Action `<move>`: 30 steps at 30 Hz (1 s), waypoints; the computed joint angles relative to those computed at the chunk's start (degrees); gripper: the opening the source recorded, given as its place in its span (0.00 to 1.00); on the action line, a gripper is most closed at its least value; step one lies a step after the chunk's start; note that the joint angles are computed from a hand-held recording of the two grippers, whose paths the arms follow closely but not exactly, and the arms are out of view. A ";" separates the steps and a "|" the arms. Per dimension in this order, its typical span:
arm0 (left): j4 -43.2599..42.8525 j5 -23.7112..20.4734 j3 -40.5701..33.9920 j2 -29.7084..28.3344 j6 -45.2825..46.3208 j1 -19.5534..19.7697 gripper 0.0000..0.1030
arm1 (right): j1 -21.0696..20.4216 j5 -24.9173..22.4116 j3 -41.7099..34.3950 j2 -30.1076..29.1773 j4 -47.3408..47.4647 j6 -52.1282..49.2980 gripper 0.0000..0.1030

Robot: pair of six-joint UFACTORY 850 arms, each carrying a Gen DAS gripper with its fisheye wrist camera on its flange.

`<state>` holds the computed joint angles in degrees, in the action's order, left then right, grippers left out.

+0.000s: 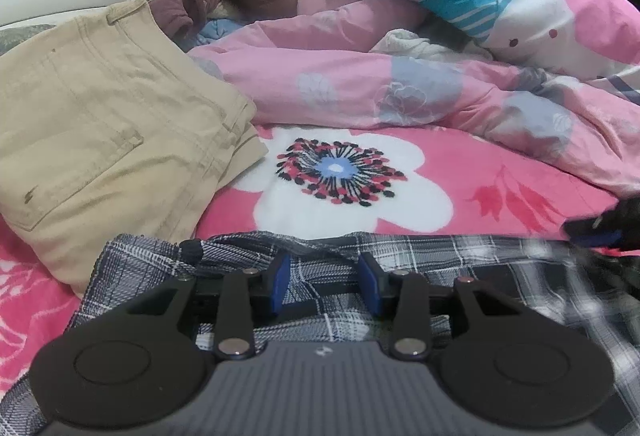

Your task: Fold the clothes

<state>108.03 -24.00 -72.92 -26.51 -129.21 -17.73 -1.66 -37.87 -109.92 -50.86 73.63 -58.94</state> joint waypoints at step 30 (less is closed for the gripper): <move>-14.05 1.90 -12.28 -8.15 23.72 -4.71 0.45 | -0.75 16.32 35.38 24.42 22.67 -74.12 0.02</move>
